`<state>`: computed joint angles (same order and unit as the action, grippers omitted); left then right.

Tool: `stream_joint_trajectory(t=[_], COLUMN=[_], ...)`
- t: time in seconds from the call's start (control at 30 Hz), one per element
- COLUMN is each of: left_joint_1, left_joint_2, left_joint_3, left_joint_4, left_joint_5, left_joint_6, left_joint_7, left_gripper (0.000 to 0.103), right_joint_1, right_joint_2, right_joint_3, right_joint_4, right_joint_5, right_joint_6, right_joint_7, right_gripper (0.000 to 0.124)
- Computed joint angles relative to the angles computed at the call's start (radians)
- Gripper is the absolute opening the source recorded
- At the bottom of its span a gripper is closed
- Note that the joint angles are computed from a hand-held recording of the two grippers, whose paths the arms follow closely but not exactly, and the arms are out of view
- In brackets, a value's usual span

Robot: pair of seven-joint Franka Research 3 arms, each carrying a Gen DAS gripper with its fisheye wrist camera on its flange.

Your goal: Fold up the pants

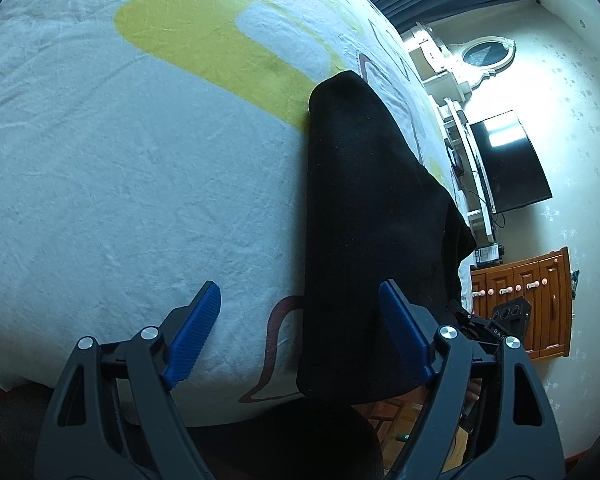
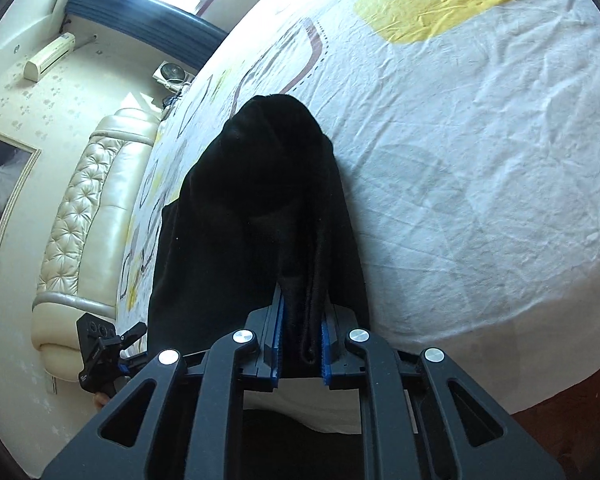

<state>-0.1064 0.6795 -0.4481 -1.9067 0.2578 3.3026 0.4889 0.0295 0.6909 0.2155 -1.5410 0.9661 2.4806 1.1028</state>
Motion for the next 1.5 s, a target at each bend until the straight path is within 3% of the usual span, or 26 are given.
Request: stream_joint_trajectory(t=[0.03, 0.1, 0.13, 0.27, 0.33, 0.53, 0.7, 0.83, 0.9, 0.93, 0.97, 1.07, 1.17, 1.37, 1.5], left_joint_1=[0.013, 0.035, 0.048, 0.095, 0.094, 0.102, 0.146, 0.223, 0.205, 0.206, 0.208, 0.185, 0.132, -0.025, -0.042], left_joint_2=[0.004, 0.015, 0.023, 0.073, 0.089, 0.117, 0.185, 0.289, 0.276, 0.276, 0.279, 0.258, 0.207, 0.068, -0.003], left_joint_3=[-0.012, -0.035, -0.049, -0.103, -0.105, -0.118, -0.179, -0.276, -0.262, -0.268, -0.279, -0.261, -0.203, -0.009, 0.051], left_joint_4=[-0.005, -0.013, -0.012, 0.01, 0.021, 0.036, 0.07, 0.108, 0.125, 0.137, 0.15, 0.159, 0.144, 0.081, -0.007], left_joint_5=[0.006, 0.02, 0.031, 0.074, 0.085, 0.145, 0.209, 0.316, 0.32, 0.326, 0.325, 0.291, 0.23, 0.097, 0.056], left_joint_6=[0.014, 0.043, 0.051, 0.07, 0.085, 0.107, 0.132, 0.157, 0.114, 0.078, 0.038, -0.005, 0.001, 0.039, 0.077], left_joint_7=[0.003, 0.002, -0.001, -0.02, -0.035, -0.061, -0.085, -0.121, -0.138, -0.131, -0.115, -0.072, -0.064, -0.066, -0.081], left_gripper=[0.081, 0.081, 0.081, 0.081, 0.081, 0.082, 0.082, 0.082, 0.075, 0.061, 0.055, 0.043, 0.035, 0.03, 0.03], right_joint_1=[-0.012, -0.012, -0.013, -0.073, -0.098, -0.083, -0.056, -0.051, -0.036, -0.029, -0.019, -0.004, -0.002, 0.013, 0.033], right_joint_2=[-0.004, -0.008, -0.013, -0.03, -0.019, 0.033, 0.071, 0.075, 0.081, 0.075, 0.068, 0.062, 0.06, 0.072, 0.125], right_joint_3=[0.003, -0.012, -0.02, 0.025, 0.043, 0.045, 0.044, 0.043, 0.036, 0.031, 0.025, 0.02, 0.031, 0.046, 0.061], right_joint_4=[-0.007, -0.013, -0.022, -0.066, -0.064, -0.014, 0.026, 0.039, 0.054, 0.048, 0.04, 0.036, 0.028, 0.055, 0.121], right_joint_5=[0.013, 0.007, 0.002, 0.119, 0.185, 0.24, 0.244, 0.231, 0.208, 0.191, 0.173, 0.133, 0.135, 0.12, 0.095], right_joint_6=[-0.004, -0.003, -0.002, -0.007, -0.056, -0.143, -0.141, -0.15, -0.138, -0.127, -0.113, -0.084, -0.059, -0.057, -0.087], right_joint_7=[-0.003, 0.022, 0.037, -0.02, -0.057, -0.114, -0.103, -0.116, -0.115, -0.121, -0.12, -0.112, -0.113, -0.093, -0.081], right_gripper=[0.016, 0.034, 0.05, 0.067, 0.069, 0.074, 0.078, 0.078, 0.075, 0.07, 0.062, 0.054, 0.053, 0.052, 0.052])
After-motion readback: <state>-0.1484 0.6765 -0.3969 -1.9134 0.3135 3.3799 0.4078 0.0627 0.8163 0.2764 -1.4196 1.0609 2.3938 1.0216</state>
